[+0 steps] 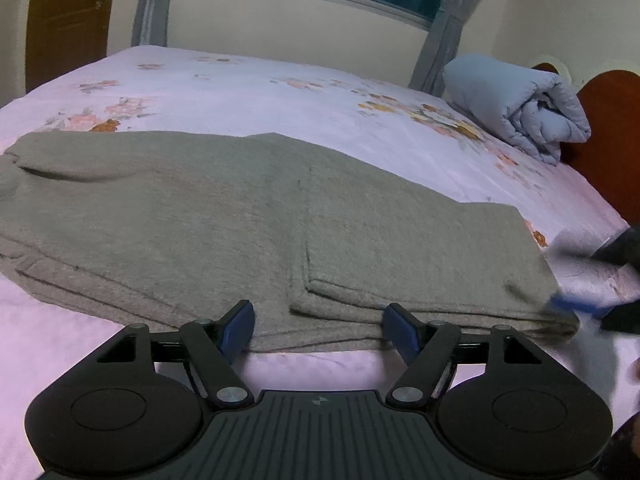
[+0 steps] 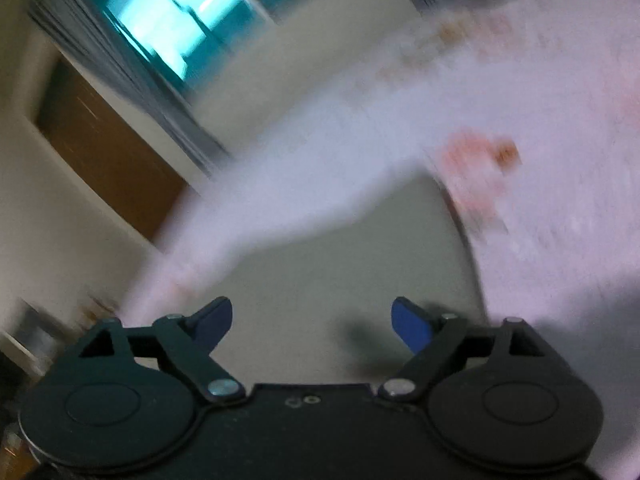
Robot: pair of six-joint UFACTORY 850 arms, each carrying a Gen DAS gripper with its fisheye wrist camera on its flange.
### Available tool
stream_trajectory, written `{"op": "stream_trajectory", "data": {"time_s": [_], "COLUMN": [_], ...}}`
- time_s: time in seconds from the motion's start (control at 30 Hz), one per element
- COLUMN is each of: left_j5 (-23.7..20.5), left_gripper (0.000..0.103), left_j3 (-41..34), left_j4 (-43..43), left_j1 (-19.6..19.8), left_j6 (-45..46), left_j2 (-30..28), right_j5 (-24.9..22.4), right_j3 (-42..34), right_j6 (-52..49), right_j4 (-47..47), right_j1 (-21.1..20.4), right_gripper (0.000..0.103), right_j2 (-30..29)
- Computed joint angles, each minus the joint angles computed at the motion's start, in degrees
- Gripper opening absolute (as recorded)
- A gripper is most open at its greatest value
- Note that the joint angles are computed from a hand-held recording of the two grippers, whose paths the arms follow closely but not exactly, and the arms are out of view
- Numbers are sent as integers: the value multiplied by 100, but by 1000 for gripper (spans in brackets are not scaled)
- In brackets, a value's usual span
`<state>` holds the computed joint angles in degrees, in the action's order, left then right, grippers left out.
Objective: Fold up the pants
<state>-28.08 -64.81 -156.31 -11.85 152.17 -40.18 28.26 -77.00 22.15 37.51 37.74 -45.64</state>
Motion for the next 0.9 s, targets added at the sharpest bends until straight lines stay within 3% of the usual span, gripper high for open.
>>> {"op": "stream_trajectory", "data": {"time_s": [0.07, 0.2, 0.4, 0.5, 0.67, 0.8, 0.9], "left_j5": [-88, -656, -765, -794, -906, -1298, -1337], "left_gripper": [72, 72, 72, 72, 72, 72, 72], "left_j3": [87, 492, 283, -108, -1160, -1859, -2327], "left_j4": [223, -120, -139, 295, 1993, 2546, 2715], "left_j1": [109, 574, 1597, 2044, 2551, 2733, 2761], "left_j6": [-272, -177, -1111, -2200, -5152, -6270, -6705], "left_j2": [98, 396, 245, -89, -996, -1603, -1914], "right_j5": [-480, 328, 568, 483, 265, 183, 219], "right_j3": [-244, 103, 211, 49, -255, -448, -534], "right_j6": [-691, -543, -588, -613, -1086, -1644, -1833], "right_j4": [500, 169, 178, 254, 690, 1117, 1324], "right_j1": [-31, 121, 196, 221, 328, 401, 428], "right_gripper": [76, 80, 82, 82, 82, 82, 82], "right_j2": [-133, 146, 245, 87, -92, -131, -140]}}
